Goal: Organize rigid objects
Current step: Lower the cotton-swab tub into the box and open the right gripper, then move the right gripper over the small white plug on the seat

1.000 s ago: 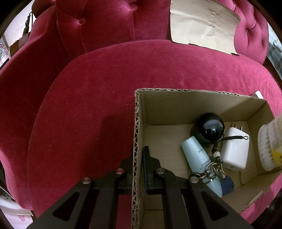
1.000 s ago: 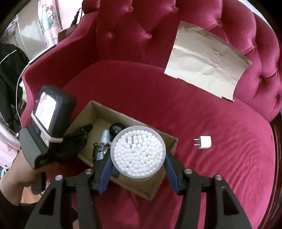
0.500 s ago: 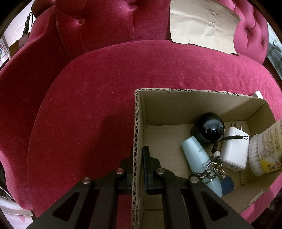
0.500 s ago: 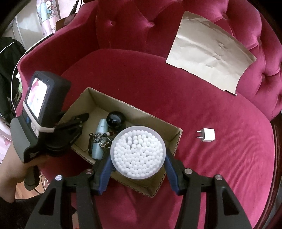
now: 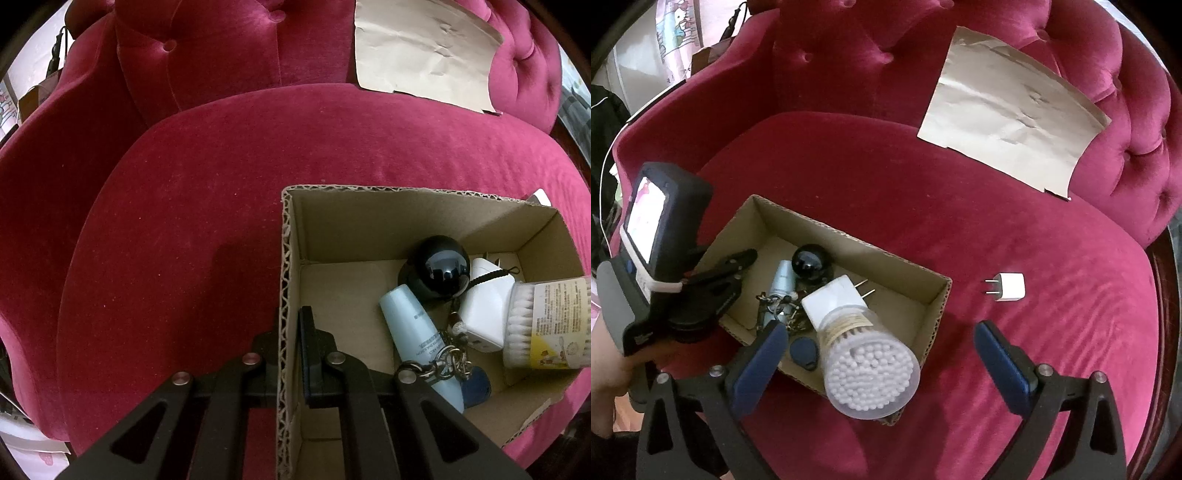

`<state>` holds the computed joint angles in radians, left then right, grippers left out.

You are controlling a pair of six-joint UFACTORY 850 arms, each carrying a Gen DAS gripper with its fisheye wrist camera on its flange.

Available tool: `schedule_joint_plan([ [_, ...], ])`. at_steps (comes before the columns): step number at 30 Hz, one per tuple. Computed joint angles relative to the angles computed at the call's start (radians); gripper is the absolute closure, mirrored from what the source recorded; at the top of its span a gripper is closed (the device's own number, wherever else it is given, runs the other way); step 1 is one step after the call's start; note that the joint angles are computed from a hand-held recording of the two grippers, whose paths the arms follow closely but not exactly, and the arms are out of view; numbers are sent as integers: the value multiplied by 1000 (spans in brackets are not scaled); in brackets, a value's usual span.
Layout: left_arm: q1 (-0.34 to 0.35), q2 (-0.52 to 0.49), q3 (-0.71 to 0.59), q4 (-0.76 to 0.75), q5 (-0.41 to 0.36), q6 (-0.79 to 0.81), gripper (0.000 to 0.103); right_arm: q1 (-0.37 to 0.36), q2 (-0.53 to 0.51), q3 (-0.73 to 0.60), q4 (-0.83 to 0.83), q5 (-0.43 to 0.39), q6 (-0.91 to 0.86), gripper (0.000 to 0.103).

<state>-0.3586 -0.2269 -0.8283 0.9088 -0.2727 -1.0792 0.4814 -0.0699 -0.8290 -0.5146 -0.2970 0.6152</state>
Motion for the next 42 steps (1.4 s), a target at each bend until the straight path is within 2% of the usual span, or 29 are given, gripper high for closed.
schedule_joint_plan([
  [11, 1, -1, -1, 1, 0, 0, 97, -28, 29, 8, -82, 18, 104, 0],
  [27, -1, -3, -2, 3, -1, -4, 97, -116, 41, -3, -131, 36, 189, 0],
  [33, -7, -5, -5, 6, -3, -10, 97, -153, 28, -8, -234, 41, 314, 0],
  [39, -7, -6, -5, 3, -5, -8, 97, -203, -9, -16, -163, 62, 284, 0],
  [42, -8, -6, -6, 4, -6, -8, 97, -214, -26, -17, -250, 63, 378, 0],
])
